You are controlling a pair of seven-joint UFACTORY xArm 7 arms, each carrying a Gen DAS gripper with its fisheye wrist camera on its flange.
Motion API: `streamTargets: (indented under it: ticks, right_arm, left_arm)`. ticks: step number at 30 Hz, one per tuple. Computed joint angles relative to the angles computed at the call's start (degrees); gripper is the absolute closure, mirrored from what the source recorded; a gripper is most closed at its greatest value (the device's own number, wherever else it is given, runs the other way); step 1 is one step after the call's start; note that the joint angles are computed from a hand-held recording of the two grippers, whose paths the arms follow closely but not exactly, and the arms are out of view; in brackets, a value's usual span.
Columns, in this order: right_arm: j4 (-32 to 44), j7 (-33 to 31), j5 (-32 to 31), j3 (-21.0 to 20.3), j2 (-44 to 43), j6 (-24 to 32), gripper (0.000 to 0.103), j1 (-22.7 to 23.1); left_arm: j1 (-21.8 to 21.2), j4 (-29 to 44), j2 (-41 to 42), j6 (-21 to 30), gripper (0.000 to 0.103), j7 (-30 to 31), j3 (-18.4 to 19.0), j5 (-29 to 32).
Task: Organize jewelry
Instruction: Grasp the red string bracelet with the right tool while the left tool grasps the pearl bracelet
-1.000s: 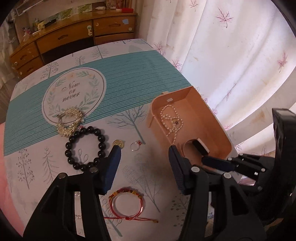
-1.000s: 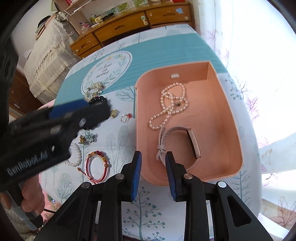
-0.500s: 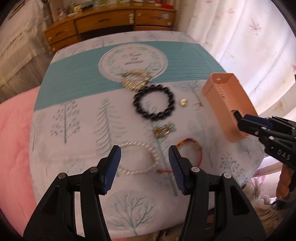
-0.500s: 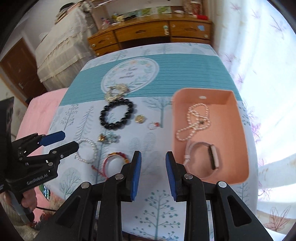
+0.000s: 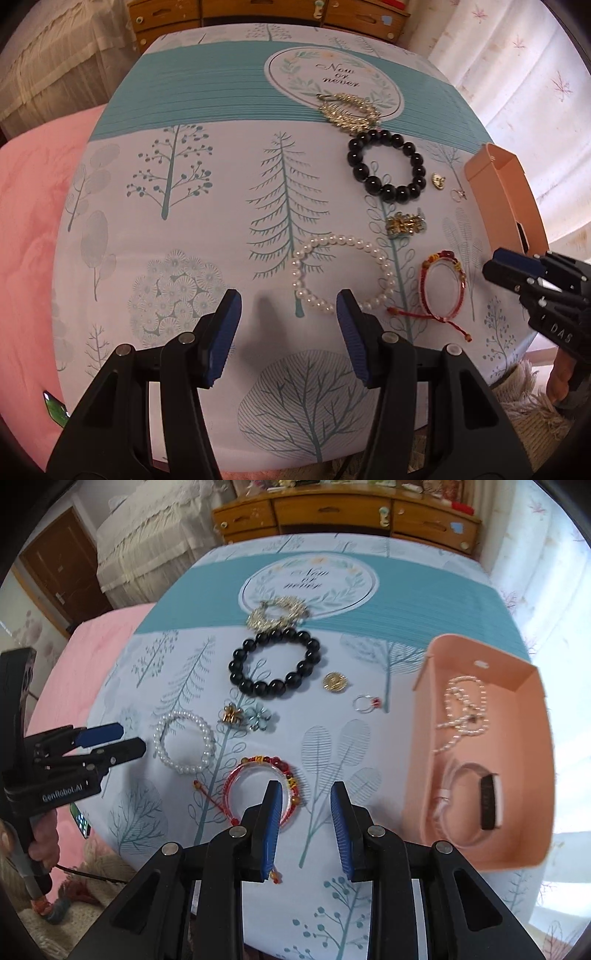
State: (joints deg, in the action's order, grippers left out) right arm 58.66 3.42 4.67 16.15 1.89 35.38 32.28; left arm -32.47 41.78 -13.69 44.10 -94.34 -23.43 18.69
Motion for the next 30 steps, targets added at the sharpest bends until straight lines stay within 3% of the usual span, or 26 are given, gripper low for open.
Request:
streamTargets:
  ticks: [9,13,19,20,21,23,30]
  right_arm:
    - [3.05,0.25,-2.97,-0.19,6.08,0.89,0.076,0.68]
    - [3.44,0.62,-4.78,-0.3,7.13,0.32,0.076,1.21]
    - [3.14,1.59,-8.42,-0.41,7.13,-0.85,0.076,2.3]
    - [3.03,2.03,-9.33,-0.49,7.08,-1.04,0.077,2.52]
    - [2.81,2.98,-11.13,-0.7,7.04,-1.45,0.083,2.94]
    - [2.52,4.93,-14.11,-1.02,6.88,-1.88,0.09,3.56]
    - [1.35,3.38,-7.86,-0.37,5.79,-3.31,0.093,1.46]
  left_arm:
    - [1.48,-0.8,2.45,-4.96,0.053,0.14,1.68,-0.63]
    - [1.55,0.47,4.44,-4.95,0.067,0.95,2.41,-0.67]
    - [0.83,2.58,6.54,-2.4,0.078,1.54,2.79,0.49]
    - [0.59,3.36,7.09,-1.07,0.082,1.89,2.76,0.82]
    - [0.28,4.68,8.07,1.06,0.093,2.5,2.65,1.38]
    - [-0.44,6.31,9.32,3.25,0.098,3.86,2.94,1.94]
    - [-1.64,5.35,8.3,0.08,0.098,3.37,3.73,1.86]
